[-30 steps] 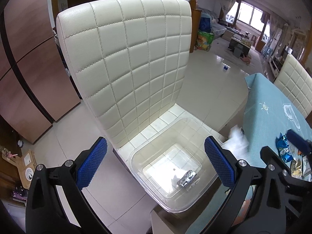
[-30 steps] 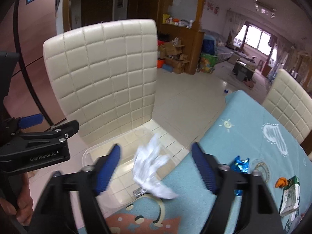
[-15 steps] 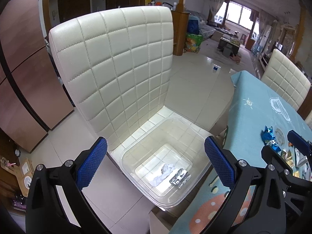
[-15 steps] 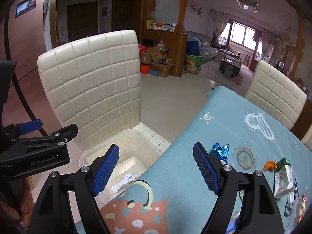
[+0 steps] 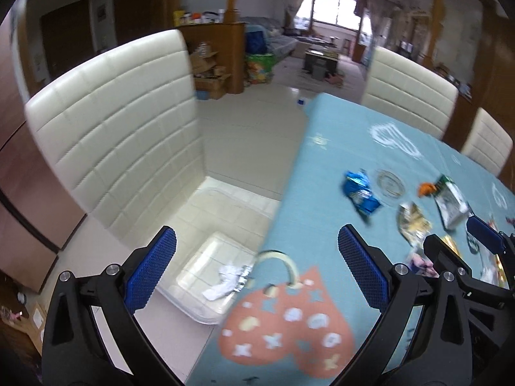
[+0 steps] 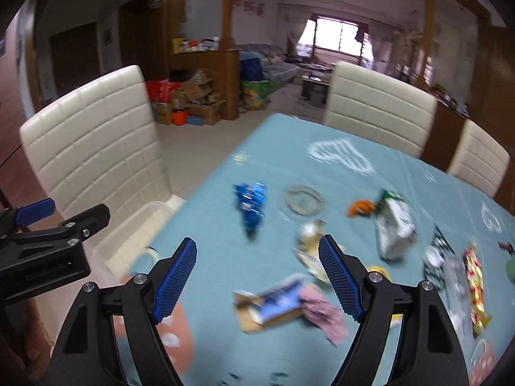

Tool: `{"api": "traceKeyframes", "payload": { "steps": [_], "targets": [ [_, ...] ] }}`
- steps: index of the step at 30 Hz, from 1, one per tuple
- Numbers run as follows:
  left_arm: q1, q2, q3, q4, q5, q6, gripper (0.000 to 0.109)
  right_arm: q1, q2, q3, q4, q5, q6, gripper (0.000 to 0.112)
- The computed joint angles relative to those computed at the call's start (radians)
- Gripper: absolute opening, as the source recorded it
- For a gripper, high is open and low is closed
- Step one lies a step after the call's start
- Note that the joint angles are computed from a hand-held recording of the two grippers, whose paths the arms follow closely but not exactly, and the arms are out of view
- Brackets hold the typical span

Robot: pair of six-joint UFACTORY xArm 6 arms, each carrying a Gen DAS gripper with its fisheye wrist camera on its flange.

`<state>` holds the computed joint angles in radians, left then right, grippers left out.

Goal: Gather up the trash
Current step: 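Return both tools to the table and approach the remaining trash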

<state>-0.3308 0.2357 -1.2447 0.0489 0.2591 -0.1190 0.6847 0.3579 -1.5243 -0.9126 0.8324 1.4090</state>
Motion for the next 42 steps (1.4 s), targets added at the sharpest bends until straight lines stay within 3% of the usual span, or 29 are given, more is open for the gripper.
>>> {"api": "traceKeyframes", "payload": {
  "steps": [5, 11, 28, 29, 31, 34, 36, 39, 41, 42],
  "targets": [
    [-0.097, 0.018, -0.011, -0.067, 0.020, 0.096, 0.099, -0.033, -0.157, 0.218, 0.053, 0.013, 0.071, 0.076],
    [-0.184, 0.083, -0.051, -0.041, 0.072, 0.115, 0.099, -0.071, -0.250, 0.378, 0.101, 0.002, 0.087, 0.076],
    [-0.228, 0.286, -0.235, 0.037, 0.222, 0.077, 0.099, -0.197, -0.207, 0.468, 0.171, -0.212, -0.043, 0.075],
    [-0.228, 0.293, -0.244, 0.031, 0.224, 0.080, 0.099, -0.205, -0.203, 0.471, 0.179, -0.233, -0.046, 0.074],
    [-0.229, 0.310, -0.272, 0.017, 0.233, 0.100, 0.099, -0.215, -0.194, 0.472, 0.205, -0.249, -0.062, 0.055],
    [-0.236, 0.331, -0.304, 0.016, 0.236, 0.122, 0.099, -0.230, -0.189, 0.479, 0.213, -0.276, -0.068, 0.040],
    [-0.240, 0.338, -0.312, 0.016, 0.228, 0.133, 0.099, -0.236, -0.189, 0.483, 0.214, -0.288, -0.076, 0.036],
    [-0.245, 0.340, -0.316, -0.021, 0.214, 0.179, 0.087, -0.244, -0.197, 0.496, 0.207, -0.304, -0.064, 0.028],
    [-0.250, 0.337, -0.312, -0.076, 0.201, 0.242, 0.061, -0.251, -0.206, 0.509, 0.206, -0.318, -0.051, 0.025],
    [-0.253, 0.336, -0.316, -0.131, 0.206, 0.305, 0.054, -0.254, -0.210, 0.515, 0.205, -0.323, -0.042, 0.025]
  ]
}}
